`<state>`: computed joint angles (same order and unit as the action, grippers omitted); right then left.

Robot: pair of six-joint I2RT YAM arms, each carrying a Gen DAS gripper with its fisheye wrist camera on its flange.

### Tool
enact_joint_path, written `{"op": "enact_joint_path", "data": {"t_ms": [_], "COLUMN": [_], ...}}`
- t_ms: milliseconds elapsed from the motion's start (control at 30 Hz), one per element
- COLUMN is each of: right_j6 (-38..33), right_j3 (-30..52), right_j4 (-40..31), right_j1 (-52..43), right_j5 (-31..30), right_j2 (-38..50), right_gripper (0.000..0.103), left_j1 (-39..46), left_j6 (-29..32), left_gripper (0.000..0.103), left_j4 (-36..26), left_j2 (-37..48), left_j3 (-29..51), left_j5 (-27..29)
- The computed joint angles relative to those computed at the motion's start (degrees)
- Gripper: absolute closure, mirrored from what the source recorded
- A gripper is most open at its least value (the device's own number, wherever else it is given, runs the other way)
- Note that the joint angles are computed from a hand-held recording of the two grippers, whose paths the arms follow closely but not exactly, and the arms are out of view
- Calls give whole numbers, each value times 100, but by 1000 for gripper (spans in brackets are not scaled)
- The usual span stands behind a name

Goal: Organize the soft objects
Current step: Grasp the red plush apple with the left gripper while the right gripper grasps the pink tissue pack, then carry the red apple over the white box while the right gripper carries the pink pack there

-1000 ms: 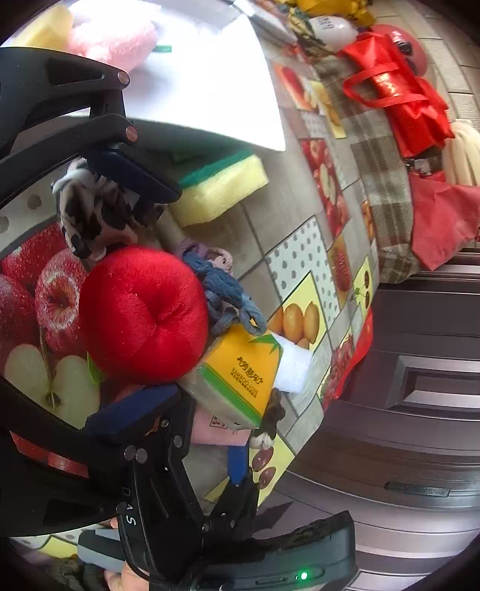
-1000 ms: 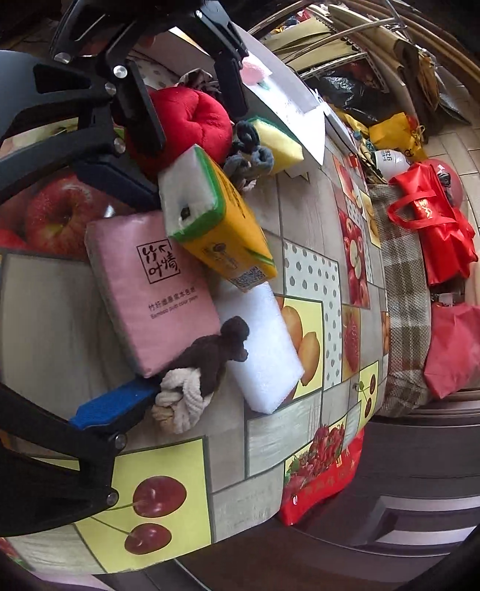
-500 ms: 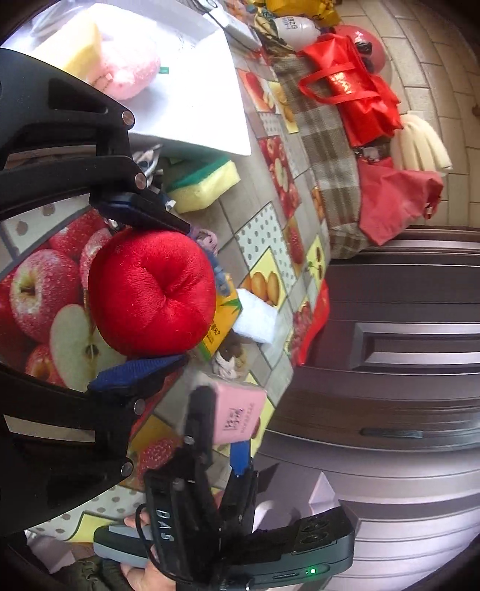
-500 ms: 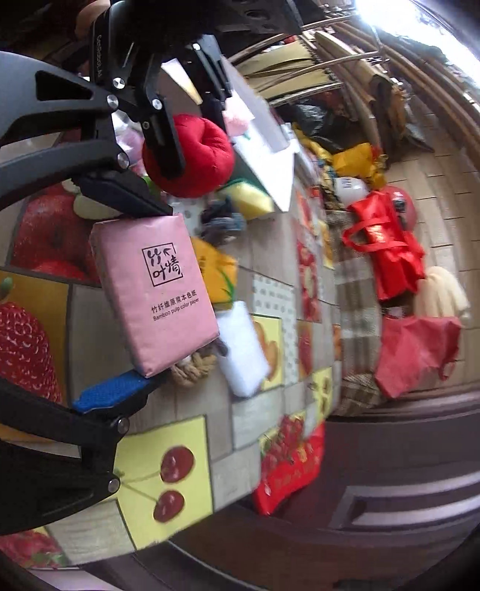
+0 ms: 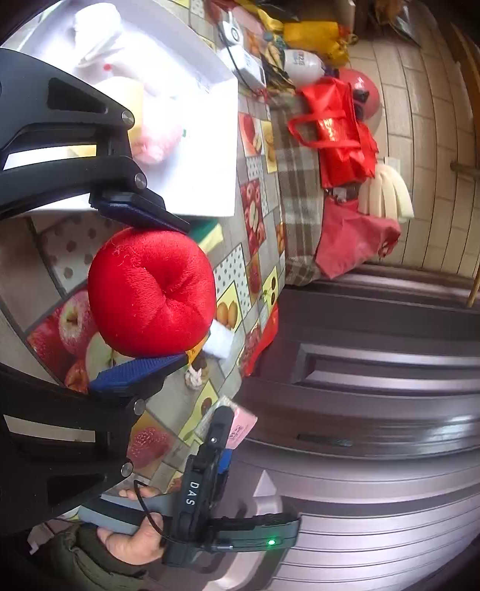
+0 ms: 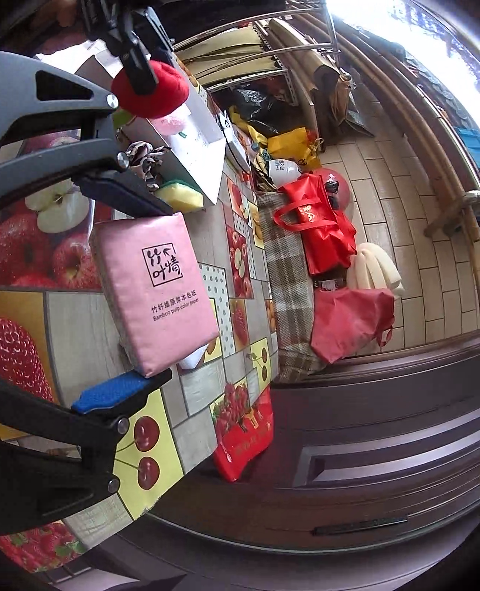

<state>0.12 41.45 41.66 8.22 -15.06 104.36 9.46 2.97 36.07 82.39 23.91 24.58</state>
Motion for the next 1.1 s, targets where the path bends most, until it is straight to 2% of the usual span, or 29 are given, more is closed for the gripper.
{"op": "enact_joint_path", "data": {"t_ms": [300,700,1100], "right_j6": [-258,-291,-378], "right_j3": [-285,-267,-123], "right_j4": [412,507,403], "right_j1": [191,668,1158], "right_j5": [302,554,606], "right_j2": [-83,-17,100], "right_gripper": [24,24,24], "left_j1": [690,1474,2431], "left_j6": [130,122,-89], "left_gripper": [40,40,40], "left_j4": [485,567,648], "left_j2": [-828,-580,-244], "left_j3": [-805,-717,-549], "left_j5": [-152,-129,199]}}
